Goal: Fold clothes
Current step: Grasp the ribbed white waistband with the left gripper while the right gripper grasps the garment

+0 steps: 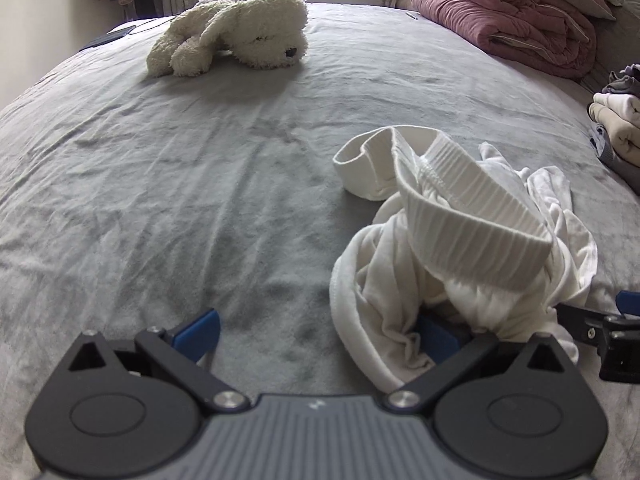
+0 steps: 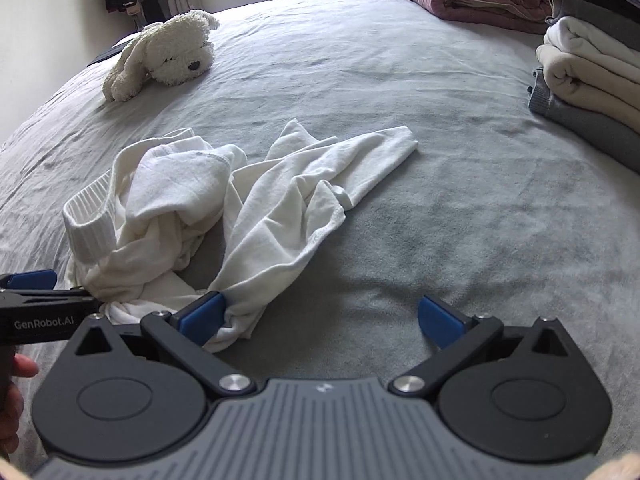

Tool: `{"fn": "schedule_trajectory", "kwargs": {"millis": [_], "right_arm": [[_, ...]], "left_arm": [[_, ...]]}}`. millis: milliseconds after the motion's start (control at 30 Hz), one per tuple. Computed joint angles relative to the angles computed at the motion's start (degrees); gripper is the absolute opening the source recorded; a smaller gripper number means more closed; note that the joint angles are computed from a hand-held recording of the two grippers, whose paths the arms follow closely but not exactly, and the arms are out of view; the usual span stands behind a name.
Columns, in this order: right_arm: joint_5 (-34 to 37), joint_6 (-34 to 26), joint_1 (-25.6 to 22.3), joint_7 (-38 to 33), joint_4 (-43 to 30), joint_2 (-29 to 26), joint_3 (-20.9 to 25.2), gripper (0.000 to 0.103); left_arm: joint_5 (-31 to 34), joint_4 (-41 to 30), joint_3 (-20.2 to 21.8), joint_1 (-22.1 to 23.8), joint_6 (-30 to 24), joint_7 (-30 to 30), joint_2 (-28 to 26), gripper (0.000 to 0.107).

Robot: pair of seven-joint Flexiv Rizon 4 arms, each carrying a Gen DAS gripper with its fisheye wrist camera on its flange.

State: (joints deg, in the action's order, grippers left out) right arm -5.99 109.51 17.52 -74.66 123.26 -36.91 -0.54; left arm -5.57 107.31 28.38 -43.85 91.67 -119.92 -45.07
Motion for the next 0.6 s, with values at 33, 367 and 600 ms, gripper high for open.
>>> {"fn": "schedule_trajectory", "kwargs": {"millis": [33,367,600], "right_arm": [[-0.4,-0.6,-0.4,-0.1,0.0,0.3,0.3,0.103],[-10.7,9.6,-14.9,2.2,2.2,0.5,13.2,0.090],[-26.4,15.3,-21.1,7.8,2.6,-2.0,16.4,0.086]], "left_arm": [[0.2,0.3,-1.2,1.2,0.1,0.6,0.7,0.103],[-2.6,5.6,-13.9,12.2,10.2,4.9,4.6,0.077],[-3.1,7.0,-24.2,20.3,15.8,9.8,4.1,0.014]]}}
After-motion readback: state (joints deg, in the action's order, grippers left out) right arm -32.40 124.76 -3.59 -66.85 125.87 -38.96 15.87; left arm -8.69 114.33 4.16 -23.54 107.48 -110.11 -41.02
